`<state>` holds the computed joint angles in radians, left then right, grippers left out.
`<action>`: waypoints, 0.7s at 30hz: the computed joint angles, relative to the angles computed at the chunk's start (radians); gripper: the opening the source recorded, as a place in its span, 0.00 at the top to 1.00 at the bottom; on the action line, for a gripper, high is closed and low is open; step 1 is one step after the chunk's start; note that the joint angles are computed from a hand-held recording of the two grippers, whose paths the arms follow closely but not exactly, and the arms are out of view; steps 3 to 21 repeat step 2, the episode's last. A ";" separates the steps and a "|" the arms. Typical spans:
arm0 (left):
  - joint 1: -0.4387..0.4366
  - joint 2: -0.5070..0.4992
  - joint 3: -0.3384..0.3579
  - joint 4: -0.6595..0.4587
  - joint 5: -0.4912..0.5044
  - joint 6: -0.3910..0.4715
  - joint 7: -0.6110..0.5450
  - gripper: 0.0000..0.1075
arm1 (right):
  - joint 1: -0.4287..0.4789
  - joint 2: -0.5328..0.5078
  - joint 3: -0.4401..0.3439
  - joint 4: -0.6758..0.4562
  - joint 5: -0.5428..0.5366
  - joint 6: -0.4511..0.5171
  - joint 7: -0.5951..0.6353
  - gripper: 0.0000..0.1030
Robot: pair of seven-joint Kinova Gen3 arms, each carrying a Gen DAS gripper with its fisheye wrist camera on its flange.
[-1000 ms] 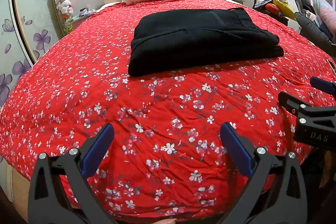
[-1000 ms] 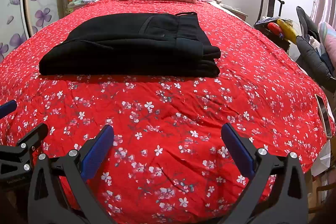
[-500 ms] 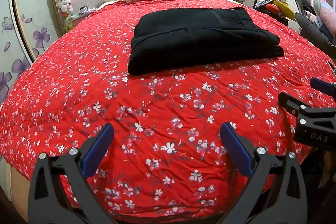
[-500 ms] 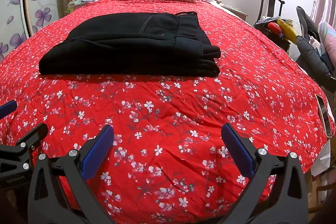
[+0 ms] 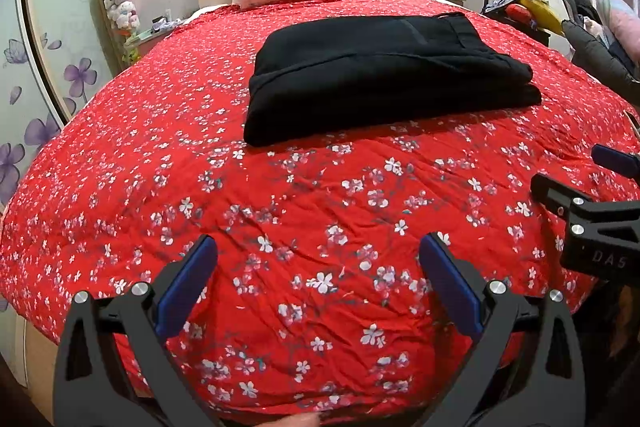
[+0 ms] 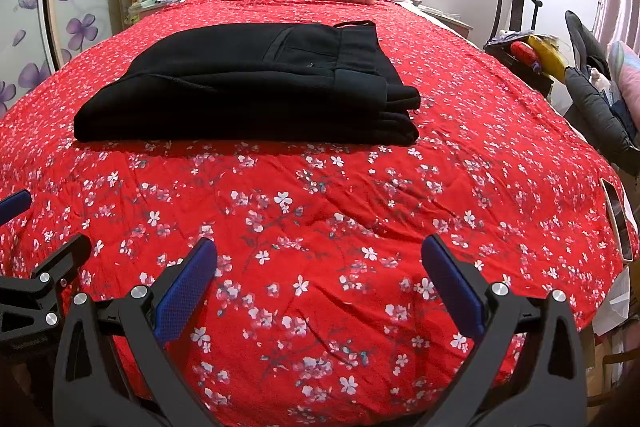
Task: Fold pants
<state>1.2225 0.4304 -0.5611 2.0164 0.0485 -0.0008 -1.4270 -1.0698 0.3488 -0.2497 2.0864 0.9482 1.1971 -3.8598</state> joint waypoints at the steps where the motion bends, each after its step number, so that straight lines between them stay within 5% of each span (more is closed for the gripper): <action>1: -0.003 -0.001 0.003 -0.001 0.000 0.002 -0.001 0.06 | -0.001 0.000 0.000 0.001 0.000 0.000 -0.001 0.01; 21: -0.003 -0.001 0.004 -0.004 0.001 0.006 0.001 0.06 | 0.001 -0.001 0.000 0.000 0.001 -0.001 0.001 0.01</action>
